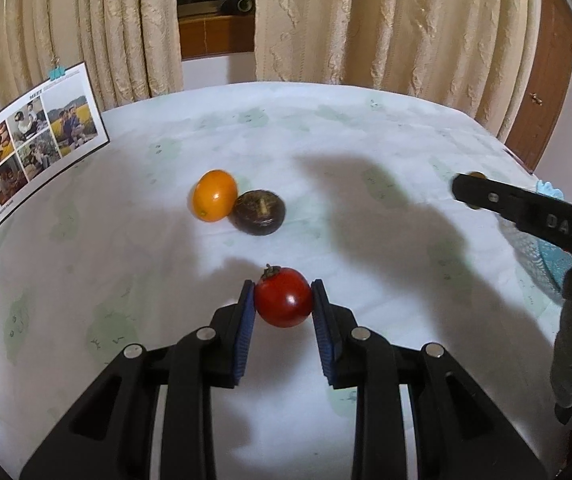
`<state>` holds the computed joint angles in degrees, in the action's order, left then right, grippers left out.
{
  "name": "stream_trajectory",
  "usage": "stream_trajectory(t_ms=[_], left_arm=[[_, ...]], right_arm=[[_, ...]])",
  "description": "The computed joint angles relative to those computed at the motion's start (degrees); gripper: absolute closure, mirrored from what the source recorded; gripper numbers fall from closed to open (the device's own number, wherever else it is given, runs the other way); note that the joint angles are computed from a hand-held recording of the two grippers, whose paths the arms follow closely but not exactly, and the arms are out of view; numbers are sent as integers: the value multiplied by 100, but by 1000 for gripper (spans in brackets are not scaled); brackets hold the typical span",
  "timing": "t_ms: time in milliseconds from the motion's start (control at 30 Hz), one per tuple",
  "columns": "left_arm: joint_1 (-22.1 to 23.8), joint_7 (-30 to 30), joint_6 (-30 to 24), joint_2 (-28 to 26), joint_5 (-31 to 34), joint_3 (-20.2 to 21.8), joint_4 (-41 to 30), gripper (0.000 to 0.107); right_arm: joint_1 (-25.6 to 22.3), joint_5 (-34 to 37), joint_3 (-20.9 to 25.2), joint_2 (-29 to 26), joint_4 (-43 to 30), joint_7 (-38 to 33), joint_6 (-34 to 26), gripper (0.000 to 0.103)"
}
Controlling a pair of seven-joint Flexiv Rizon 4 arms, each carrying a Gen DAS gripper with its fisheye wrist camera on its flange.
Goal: Organize fruits
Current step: 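Carry both fruits over the basket and open both tools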
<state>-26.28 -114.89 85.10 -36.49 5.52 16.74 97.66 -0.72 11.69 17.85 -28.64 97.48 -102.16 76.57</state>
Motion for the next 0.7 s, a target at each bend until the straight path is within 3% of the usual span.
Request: stream_trajectory(t_ms=[333,700], left_arm=[[-17,239,78,23,-79,-238,-141,79],[-153,457,-10,-106,-108,-399,-532,78]], right_arm=[[-382,243,-231,538,579,241,630,75],[-757,117,-523,741,941,735,899,75]])
